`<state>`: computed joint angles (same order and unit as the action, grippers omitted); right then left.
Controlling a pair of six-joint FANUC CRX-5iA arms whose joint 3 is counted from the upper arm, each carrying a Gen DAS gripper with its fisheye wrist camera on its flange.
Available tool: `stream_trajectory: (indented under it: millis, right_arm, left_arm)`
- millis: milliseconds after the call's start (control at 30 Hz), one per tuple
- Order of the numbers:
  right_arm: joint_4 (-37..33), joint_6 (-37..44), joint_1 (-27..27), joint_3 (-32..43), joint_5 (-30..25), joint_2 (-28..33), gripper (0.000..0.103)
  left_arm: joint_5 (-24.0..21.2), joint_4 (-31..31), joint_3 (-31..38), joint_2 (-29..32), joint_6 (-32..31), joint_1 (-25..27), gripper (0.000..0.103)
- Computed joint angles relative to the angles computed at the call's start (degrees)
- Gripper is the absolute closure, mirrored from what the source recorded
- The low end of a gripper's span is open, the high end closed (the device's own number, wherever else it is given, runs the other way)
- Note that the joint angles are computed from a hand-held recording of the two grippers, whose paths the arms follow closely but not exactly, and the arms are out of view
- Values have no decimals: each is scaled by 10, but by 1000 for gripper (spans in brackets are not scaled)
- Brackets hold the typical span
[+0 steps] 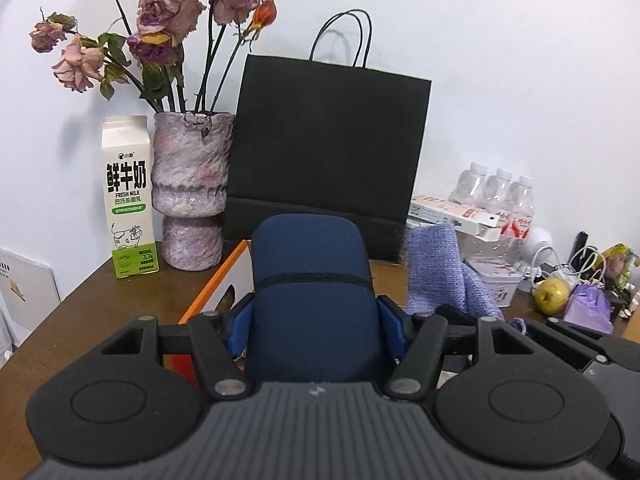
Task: Organize objects
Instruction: 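Carry the blue case in the left tool and lilac pouch in the right tool to the box, then open the left tool to drop the blue case while the right tool releases the pouch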
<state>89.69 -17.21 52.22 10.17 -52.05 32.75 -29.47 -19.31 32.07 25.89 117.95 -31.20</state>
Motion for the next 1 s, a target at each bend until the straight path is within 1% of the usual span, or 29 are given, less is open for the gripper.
stream_trajectory:
  millis: [200, 800, 900, 1000]
  right_arm:
    - [-14, 16, -18, 12, 12, 10, 93]
    - [-57, 67, -51, 56, 43, 38, 93]
    - [-70, 80, -53, 66, 44, 43, 92]
    - [-83, 88, -54, 72, 42, 47, 88]
  left_arm:
    - [-15, -7, 45, 34, 2, 4, 39]
    - [-62, 19, 177, 134, -61, 16, 39]
    - [-67, 25, 194, 146, -71, 17, 39]
    - [-73, 28, 210, 157, -81, 19, 38]
